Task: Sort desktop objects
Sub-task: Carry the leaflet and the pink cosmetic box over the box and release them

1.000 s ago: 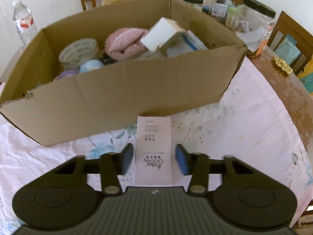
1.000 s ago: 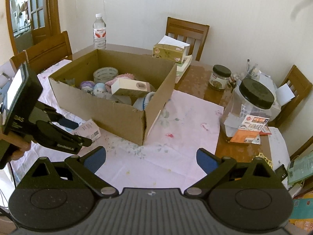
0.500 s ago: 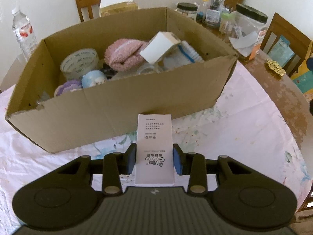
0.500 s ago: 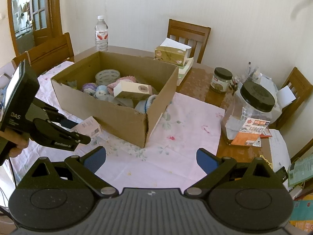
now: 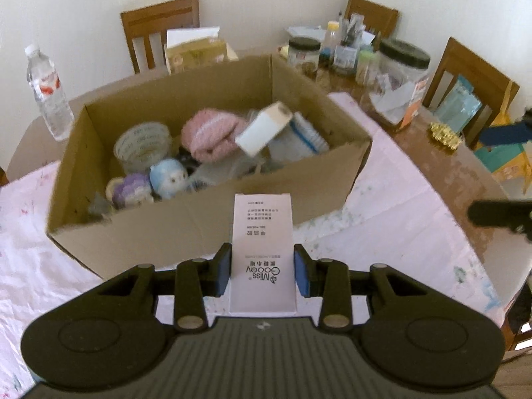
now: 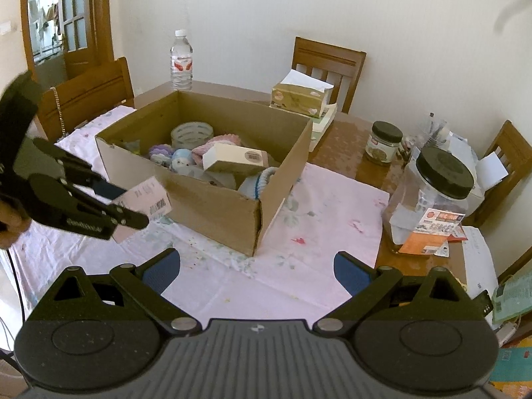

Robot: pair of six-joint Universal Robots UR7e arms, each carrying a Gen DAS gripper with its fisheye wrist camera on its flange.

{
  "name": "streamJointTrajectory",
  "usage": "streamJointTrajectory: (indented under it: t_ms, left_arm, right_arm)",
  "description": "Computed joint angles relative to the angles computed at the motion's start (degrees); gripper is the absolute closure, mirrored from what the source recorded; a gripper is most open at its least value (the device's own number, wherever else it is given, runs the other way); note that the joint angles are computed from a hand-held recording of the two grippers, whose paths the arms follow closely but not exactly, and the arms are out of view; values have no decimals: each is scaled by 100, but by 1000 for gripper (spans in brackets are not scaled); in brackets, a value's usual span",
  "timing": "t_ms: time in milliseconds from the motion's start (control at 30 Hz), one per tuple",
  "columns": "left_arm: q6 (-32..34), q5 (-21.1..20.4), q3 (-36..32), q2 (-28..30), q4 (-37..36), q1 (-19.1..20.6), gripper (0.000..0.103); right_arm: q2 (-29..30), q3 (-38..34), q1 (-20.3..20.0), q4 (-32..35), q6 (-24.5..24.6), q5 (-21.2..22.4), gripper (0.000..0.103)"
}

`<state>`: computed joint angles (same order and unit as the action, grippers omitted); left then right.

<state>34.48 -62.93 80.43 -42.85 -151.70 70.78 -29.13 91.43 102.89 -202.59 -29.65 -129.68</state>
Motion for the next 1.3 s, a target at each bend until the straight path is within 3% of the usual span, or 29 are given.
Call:
streamJointTrajectory:
  t_ms: [367,500,1100,1133,1200,1267,1300]
  left_arm:
    - [-336,-263,-537,-51,524,-79,66]
    - [-138,-180,-701,3,414,-114,66]
    - [458,165,-2297,1009,282,-21,65]
    - [478,192,-2347,1053,238,-15,64]
    - [562,242,-2431,1136,126,-1,51]
    - [570,278,-2473,1190,15,11,27]
    - [553,289,-2470,1201,-48,15,26]
  right_arm:
    - [-5,-32,29,-20,-63,254,2]
    - [14,-79,47,18,-131,276,2]
    - [133,-326,143,210,-141,228,2]
    - [141,-343,150,214,-132,208,2]
    - [149,-363,160,219,-119,179,2]
    - [148,-377,169,243,-107,157,2]
    - [153,-386,174,255,-113,137,2]
